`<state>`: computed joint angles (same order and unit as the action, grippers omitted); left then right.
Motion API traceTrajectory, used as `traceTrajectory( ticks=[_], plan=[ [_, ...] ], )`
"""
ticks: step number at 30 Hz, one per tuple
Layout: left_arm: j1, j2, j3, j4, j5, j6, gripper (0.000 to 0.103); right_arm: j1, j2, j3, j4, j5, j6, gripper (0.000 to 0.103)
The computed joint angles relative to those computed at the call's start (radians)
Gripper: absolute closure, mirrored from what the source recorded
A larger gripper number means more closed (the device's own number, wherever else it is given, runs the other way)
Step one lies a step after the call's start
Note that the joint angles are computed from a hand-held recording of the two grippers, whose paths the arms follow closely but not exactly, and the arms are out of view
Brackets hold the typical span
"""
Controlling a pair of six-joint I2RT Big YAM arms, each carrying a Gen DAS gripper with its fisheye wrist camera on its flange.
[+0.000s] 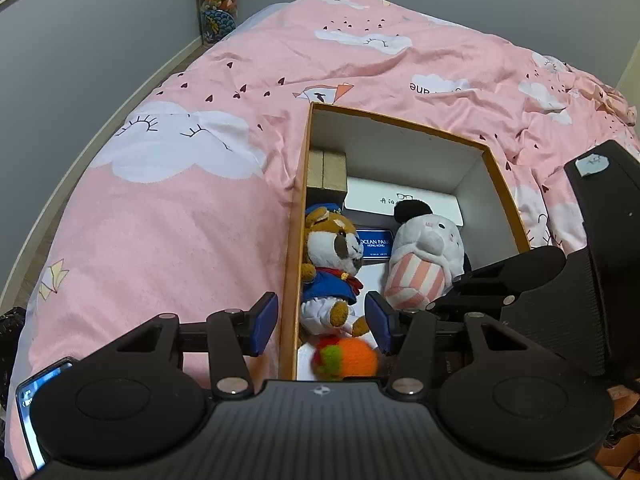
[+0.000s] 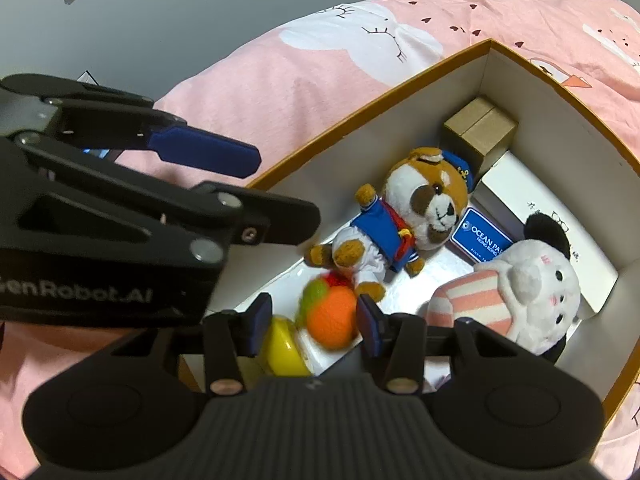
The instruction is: Organize objects
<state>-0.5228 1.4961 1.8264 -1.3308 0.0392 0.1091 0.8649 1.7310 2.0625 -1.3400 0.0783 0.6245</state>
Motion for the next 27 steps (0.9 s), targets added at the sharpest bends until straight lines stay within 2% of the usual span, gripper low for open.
traceTrajectory(
  ticks=[8,11,16,22,27],
  plan=[
    [-0.011,-0.016,-0.001,0.004,-0.009,-0.006,0.044,0.021,-0.030,0.003,-0.010,0.046,0.017,0.051],
    [-0.020,-0.027,0.001,0.008,-0.012,-0.005,0.044,0.039,-0.045,0.015,-0.034,0.101,0.028,0.045],
    [-0.038,-0.053,0.004,0.022,-0.009,-0.016,0.044,0.069,-0.082,0.023,-0.084,0.210,0.077,0.042],
    [-0.076,-0.112,-0.028,0.094,-0.041,-0.030,0.040,0.133,-0.137,0.021,-0.141,0.412,0.215,0.041],
    [-0.117,-0.173,-0.083,0.189,-0.091,-0.046,0.035,0.211,-0.138,0.064,-0.242,0.624,0.358,0.038]
  ],
)
